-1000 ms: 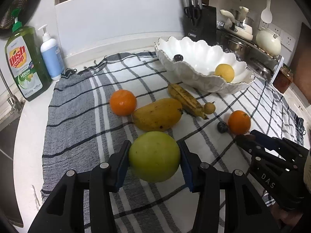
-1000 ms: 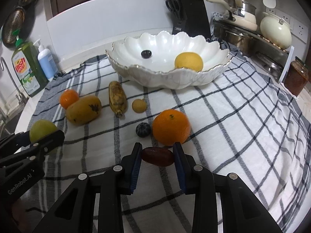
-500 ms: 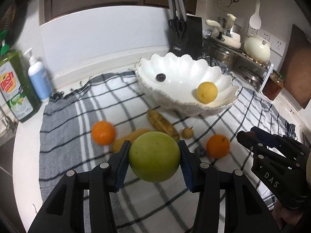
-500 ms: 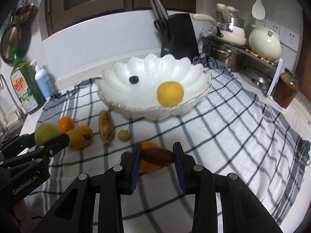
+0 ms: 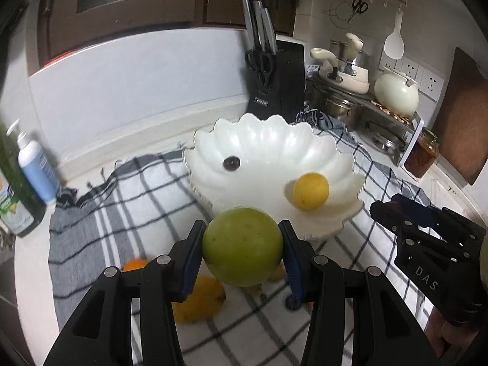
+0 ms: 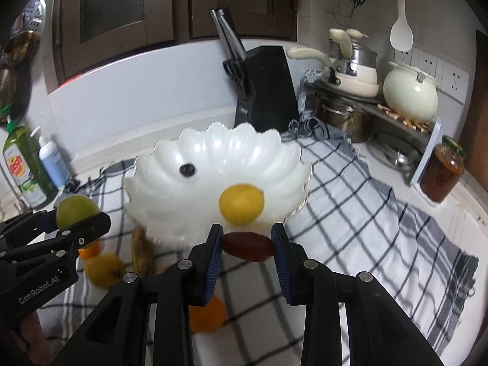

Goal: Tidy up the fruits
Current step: 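Carry the green fruit and red fruit over the white bowl with both tools, then open the left tool to drop the green fruit while the right tool releases the red fruit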

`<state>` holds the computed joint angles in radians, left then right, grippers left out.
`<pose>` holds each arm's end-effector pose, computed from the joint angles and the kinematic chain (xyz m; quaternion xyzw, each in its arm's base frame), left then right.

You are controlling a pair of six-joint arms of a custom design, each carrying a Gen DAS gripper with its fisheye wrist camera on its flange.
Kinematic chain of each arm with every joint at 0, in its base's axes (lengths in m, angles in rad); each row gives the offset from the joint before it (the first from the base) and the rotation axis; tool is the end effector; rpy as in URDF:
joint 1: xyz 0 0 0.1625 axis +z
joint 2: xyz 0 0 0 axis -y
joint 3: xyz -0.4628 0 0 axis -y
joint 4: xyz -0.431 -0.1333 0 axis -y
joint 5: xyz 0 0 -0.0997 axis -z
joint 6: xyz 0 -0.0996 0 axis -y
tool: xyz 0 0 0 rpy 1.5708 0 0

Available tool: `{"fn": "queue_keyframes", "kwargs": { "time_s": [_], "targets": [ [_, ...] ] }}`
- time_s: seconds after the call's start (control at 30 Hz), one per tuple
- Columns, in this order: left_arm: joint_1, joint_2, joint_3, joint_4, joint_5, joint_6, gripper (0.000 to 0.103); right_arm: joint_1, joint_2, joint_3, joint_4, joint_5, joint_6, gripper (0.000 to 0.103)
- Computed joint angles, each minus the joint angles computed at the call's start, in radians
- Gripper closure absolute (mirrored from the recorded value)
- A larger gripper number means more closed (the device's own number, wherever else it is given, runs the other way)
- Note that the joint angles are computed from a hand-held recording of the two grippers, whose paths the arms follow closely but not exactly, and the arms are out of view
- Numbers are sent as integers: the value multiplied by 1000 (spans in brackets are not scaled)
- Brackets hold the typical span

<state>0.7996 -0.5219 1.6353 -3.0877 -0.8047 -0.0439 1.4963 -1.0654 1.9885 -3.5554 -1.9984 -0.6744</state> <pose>-0.3507 -0.6512 -0.0203 0.2532 0.8759 -0.3158 0.2625 0.0462 -0.6170 0.2666 0.1464 -0.8369 0.3935 0.3512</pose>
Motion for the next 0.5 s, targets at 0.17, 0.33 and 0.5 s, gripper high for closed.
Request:
{"fn": "queue_keyframes", "kwargs": {
  "time_s": [0.17, 0.33, 0.5],
  "targets": [
    [18, 36, -86, 33, -11, 41, 55, 3, 23, -63, 40, -7, -2, 69],
    [43, 73, -166, 74, -36, 57, 55, -1, 49, -120, 97, -9, 8, 69],
    [63, 107, -227, 126, -48, 56, 55, -10, 70, -162, 159, -8, 14, 69]
  ]
}}
